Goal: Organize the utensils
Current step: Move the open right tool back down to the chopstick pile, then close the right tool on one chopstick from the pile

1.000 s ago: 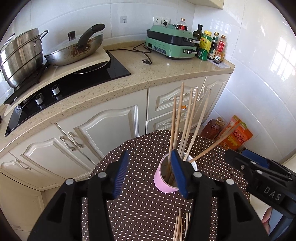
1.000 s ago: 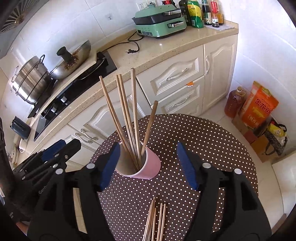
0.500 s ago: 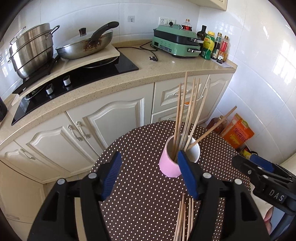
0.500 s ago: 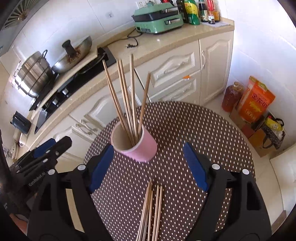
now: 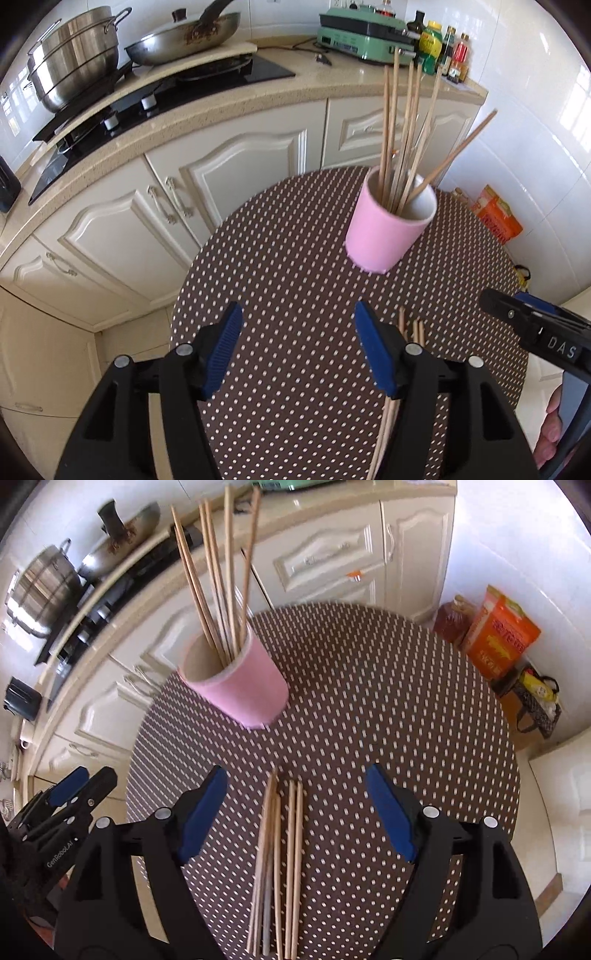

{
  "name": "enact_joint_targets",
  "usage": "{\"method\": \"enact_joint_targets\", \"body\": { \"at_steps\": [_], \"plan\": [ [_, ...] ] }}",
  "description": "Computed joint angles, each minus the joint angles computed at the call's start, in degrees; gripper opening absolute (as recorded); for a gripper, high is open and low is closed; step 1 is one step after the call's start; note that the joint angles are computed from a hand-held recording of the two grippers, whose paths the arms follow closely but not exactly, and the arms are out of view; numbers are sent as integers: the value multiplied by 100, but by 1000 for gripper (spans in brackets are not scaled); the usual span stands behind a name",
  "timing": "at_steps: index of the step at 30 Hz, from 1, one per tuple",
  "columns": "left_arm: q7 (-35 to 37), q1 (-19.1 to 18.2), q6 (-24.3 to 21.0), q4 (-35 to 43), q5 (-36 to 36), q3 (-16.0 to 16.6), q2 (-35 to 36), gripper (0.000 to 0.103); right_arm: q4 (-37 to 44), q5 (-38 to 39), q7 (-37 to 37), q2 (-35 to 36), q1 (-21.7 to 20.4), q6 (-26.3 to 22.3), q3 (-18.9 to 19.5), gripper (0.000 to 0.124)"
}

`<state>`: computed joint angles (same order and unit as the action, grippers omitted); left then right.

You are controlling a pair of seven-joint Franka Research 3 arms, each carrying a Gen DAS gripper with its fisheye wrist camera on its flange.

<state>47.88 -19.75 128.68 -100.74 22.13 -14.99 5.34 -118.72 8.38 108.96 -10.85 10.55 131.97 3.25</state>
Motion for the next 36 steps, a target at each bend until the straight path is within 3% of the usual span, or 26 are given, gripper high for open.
{"method": "enact_joint_targets", "body": {
  "at_steps": [12, 23, 32, 36],
  "plan": [
    [107, 65, 216, -855, -402, -31, -247, 63, -562, -205, 173, 7, 98, -324, 112, 77],
    [329, 20, 138, -1243, -746, -85, -268, 63, -755, -692, 440, 192, 255, -456, 222, 77],
    [407, 22, 16, -1217, -897, -77, -160, 63, -1036, -1111, 691, 284, 335, -180, 295, 78],
    [461, 38, 48, -1177, -978, -68, -102, 63, -844, -1395, 939, 382, 426, -381, 342, 78]
  ]
}}
